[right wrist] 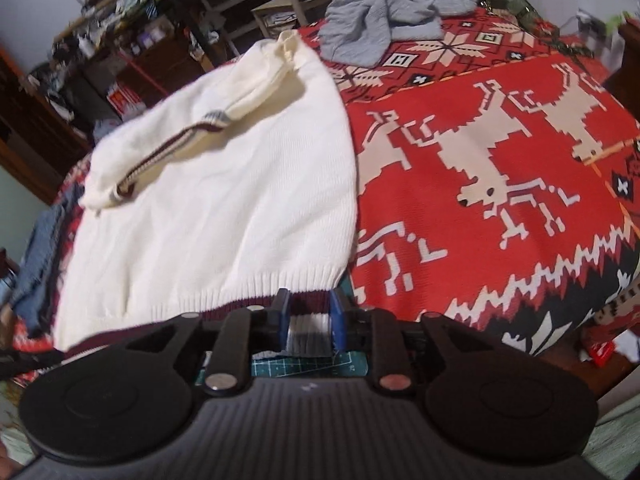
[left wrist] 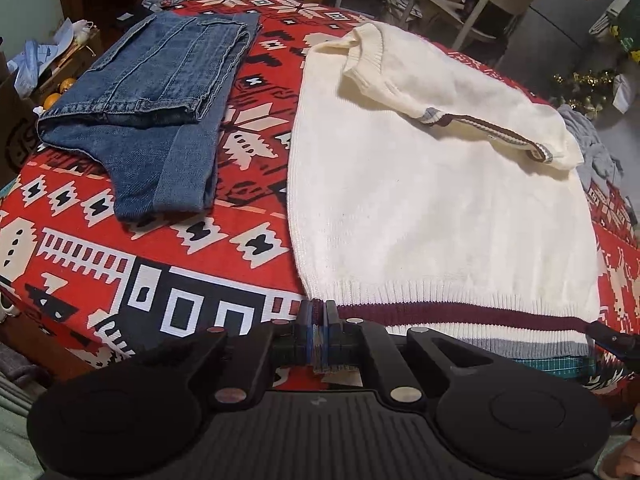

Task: Fold clothes
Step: 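Hold the hem with both grippers and pull it taut to straighten the body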

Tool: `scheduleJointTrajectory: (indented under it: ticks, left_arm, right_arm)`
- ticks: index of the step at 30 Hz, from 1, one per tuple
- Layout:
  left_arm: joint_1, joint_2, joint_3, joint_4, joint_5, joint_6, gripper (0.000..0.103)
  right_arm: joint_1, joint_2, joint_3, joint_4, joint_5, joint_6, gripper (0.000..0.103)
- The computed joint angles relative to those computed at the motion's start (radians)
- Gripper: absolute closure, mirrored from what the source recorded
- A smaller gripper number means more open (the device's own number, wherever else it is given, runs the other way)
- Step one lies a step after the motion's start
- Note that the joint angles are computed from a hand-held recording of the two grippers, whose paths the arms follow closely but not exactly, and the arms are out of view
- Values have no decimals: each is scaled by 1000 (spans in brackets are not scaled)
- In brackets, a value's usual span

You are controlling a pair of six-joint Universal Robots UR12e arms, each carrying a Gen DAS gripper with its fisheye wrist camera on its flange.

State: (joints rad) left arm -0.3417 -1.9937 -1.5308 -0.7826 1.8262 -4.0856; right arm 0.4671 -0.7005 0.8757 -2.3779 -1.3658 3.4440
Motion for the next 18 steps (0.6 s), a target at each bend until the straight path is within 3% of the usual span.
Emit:
scheduleJointTrajectory:
  ticks: [7,12,14,16,18]
  left_arm:
    - [4,5,-12,20,-10,-5,98]
    - [4,6,-15,28,-8,-9,98]
    - [4,5,-14,25,-10,-10,98]
    - [5,3,-12,22,-11,-7,97]
    - [5,2,-9,19,-9,-2,97]
  right_arm:
    - [28,0,-9,18,-115,-156,75]
    - [24,-11,15,-8,-112,-126,71]
    - [26,-9,14,-15,-108,-127,62]
    - [30,-3,6,-20,-115,-137,62]
    - [39,10,-14,-19,-144,-154,69]
